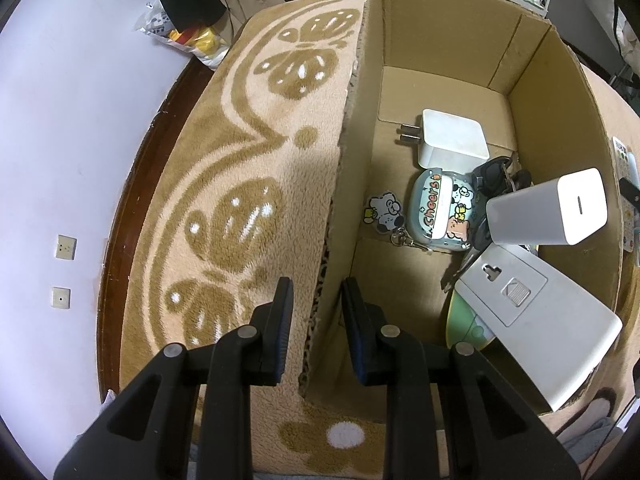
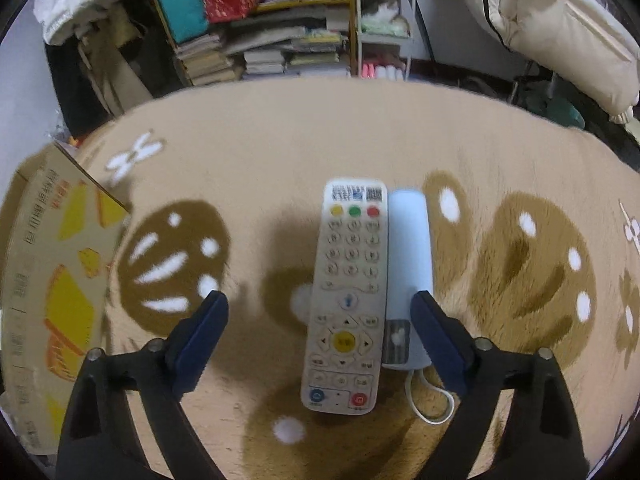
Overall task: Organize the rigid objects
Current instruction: 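Move the right tool to the light-blue handheld device and grasp it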
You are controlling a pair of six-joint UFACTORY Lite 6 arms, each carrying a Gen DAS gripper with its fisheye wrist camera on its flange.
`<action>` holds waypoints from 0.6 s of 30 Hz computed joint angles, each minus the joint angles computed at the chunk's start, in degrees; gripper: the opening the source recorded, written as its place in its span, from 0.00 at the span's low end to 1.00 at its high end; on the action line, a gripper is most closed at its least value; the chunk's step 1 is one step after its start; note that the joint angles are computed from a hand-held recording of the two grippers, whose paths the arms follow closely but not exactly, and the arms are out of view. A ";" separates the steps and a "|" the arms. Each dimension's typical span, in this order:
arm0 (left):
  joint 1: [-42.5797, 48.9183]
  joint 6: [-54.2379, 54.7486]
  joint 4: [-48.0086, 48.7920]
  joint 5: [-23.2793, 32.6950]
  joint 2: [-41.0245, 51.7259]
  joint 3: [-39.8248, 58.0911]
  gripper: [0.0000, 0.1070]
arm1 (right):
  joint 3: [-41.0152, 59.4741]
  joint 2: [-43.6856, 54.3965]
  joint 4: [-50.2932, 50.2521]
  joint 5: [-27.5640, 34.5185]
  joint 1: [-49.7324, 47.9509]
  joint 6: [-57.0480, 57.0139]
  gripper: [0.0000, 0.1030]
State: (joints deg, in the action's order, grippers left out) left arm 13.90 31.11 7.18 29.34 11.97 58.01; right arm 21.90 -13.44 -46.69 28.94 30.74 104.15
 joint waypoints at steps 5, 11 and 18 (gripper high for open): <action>0.03 0.06 -0.06 0.01 -0.02 -0.02 0.23 | 0.90 1.73 0.56 1.42 -0.07 -0.70 0.93; 0.01 0.06 -0.20 0.31 0.20 0.36 0.23 | -4.96 -1.61 4.79 -6.93 -7.98 -3.80 0.86; 0.25 0.79 -1.20 0.81 0.39 0.78 0.23 | -8.62 -3.95 1.06 -10.64 -9.24 2.38 0.83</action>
